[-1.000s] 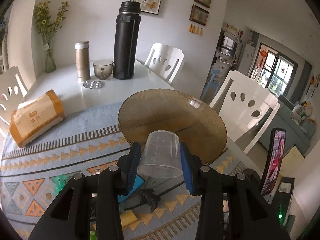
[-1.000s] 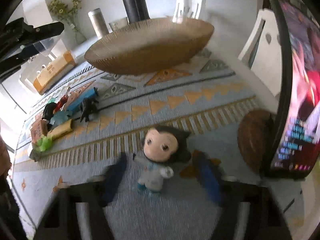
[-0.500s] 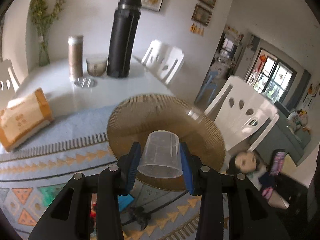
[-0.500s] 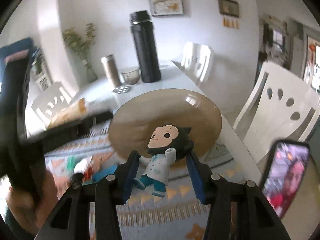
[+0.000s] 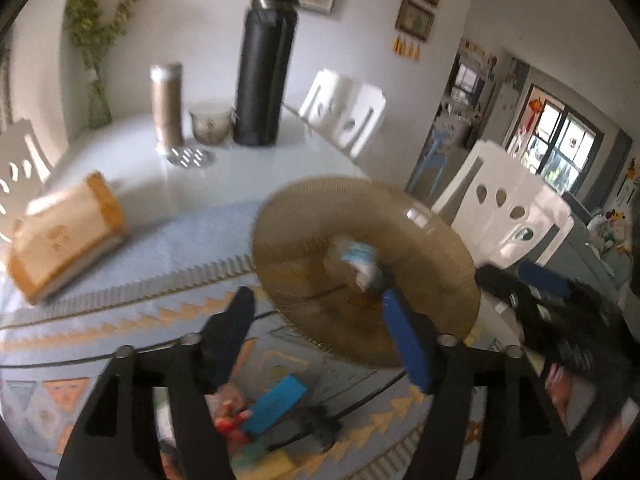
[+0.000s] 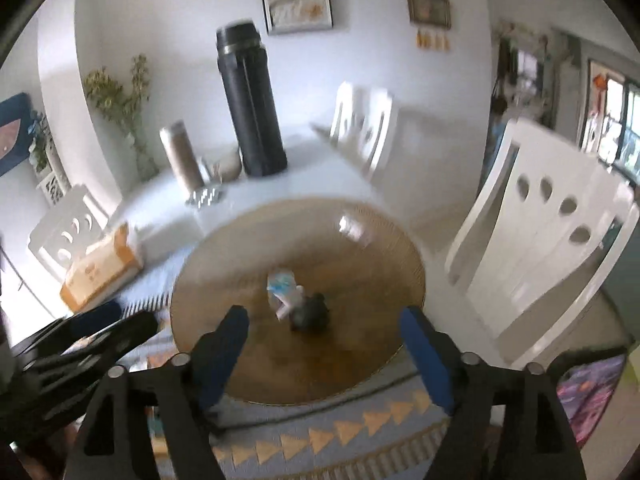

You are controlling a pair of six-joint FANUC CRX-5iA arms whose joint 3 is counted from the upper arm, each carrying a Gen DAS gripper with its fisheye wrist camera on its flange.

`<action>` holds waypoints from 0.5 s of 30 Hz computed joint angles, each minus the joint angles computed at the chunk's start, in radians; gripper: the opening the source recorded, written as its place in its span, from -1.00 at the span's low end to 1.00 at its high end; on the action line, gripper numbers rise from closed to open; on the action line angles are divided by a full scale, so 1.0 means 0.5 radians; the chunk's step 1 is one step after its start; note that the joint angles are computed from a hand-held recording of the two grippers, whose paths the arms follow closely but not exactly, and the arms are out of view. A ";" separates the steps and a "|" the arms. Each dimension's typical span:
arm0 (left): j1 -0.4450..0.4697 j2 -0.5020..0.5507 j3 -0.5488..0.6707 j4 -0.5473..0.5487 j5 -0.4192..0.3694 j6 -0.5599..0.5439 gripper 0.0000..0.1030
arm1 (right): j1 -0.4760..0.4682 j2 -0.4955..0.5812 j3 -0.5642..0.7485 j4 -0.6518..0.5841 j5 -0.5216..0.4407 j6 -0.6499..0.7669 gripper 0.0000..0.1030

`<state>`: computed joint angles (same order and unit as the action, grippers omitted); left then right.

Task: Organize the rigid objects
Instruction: 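Carry the cup and figurine over the golden bowl and open both grippers, then move both open grippers back toward the remaining items on the rug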

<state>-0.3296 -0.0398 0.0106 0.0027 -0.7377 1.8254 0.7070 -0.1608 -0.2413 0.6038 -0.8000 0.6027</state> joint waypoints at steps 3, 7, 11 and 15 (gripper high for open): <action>0.059 -0.240 -0.154 -0.043 -0.032 -0.005 0.34 | 0.017 0.037 -0.038 0.238 0.108 -0.142 1.00; 0.080 -0.484 -0.192 -0.331 -0.297 0.132 0.34 | 0.012 0.233 -0.050 0.723 0.127 -0.429 1.00; 0.184 -0.789 -0.326 -0.478 -0.493 0.190 0.34 | 0.019 0.510 0.042 1.027 -0.043 -0.517 1.00; 0.343 -0.992 -0.487 -0.474 -0.584 0.184 0.34 | 0.033 0.706 0.186 1.009 -0.247 -0.404 1.00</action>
<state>-0.1583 -0.5359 -0.2328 -0.2345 -1.0296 1.9173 0.7237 0.1920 -0.1481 1.1081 -0.9236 0.4006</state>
